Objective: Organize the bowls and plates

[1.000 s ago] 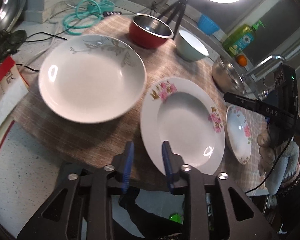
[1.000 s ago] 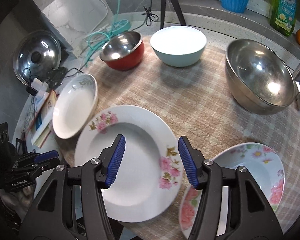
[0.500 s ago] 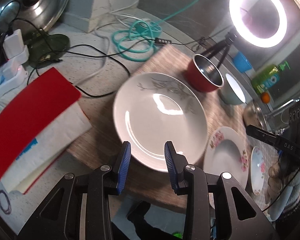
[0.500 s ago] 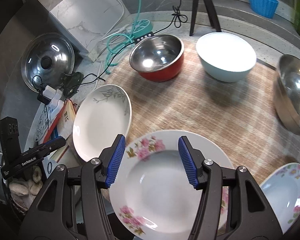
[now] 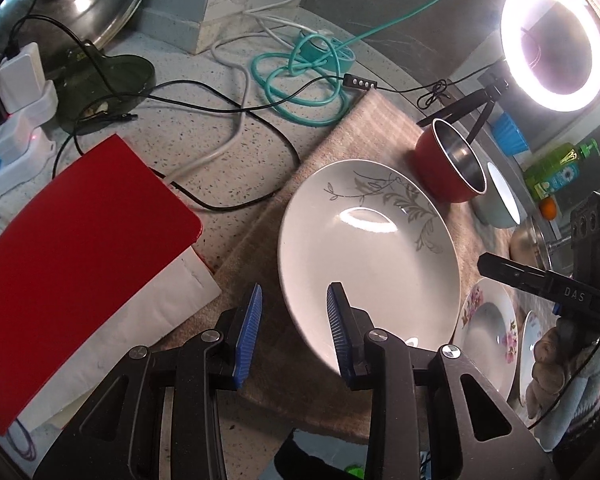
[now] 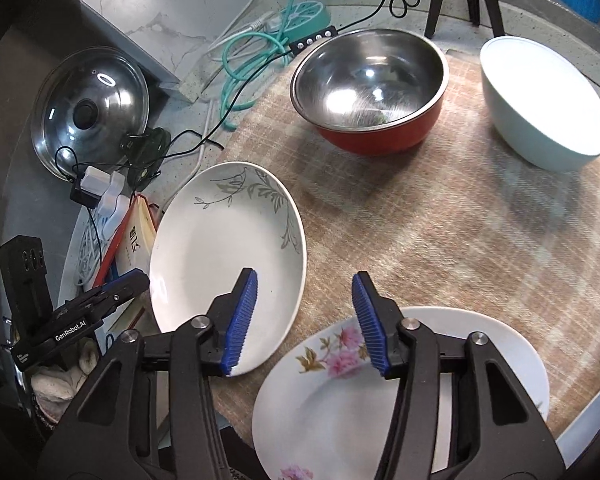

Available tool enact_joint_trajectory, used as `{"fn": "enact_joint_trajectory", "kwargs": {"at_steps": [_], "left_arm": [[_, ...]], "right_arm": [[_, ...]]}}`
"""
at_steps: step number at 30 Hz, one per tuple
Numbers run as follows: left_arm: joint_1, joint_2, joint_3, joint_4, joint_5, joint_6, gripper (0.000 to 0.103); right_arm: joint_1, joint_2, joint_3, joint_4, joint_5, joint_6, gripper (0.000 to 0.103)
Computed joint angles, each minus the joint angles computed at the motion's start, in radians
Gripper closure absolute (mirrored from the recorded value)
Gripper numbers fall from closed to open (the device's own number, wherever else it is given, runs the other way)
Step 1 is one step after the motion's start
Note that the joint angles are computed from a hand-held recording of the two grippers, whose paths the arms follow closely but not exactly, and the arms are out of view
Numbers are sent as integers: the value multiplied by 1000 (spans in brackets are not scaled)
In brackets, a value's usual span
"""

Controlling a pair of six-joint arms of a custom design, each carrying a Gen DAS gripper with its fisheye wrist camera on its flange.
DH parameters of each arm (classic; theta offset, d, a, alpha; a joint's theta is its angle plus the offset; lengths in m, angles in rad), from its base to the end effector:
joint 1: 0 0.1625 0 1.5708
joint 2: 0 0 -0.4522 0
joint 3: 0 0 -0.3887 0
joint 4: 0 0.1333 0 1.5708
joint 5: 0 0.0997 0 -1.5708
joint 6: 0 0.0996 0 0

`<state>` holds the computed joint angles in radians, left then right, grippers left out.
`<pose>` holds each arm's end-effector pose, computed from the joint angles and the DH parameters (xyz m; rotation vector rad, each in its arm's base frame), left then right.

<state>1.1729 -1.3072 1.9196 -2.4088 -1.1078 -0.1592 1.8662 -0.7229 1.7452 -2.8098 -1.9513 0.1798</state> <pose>-0.0504 -0.5787 0.3111 0.2517 2.7088 -0.4725 0.2840 -0.6024 0.0611 0.1029 -2.7913 0.4218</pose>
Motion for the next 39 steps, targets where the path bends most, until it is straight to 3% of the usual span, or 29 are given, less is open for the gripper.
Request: {"fn": "enact_joint_trajectory", "kwargs": {"at_steps": [7,18,27,39], "left_arm": [[15,21,-24,24,-7,6,73],[32,45,-49,40,-25,16,85],[33,63,-56,37,-35,32,90],[21,61,-50,32,-11,37,90]], "right_arm": [[-8,32,-41,42,1,-10,70],[-13,63,-82,76,0,-9,89],[-13,70,-90,85,-2,-12,91],[-8,65,-80,79,-6,5,91]]}}
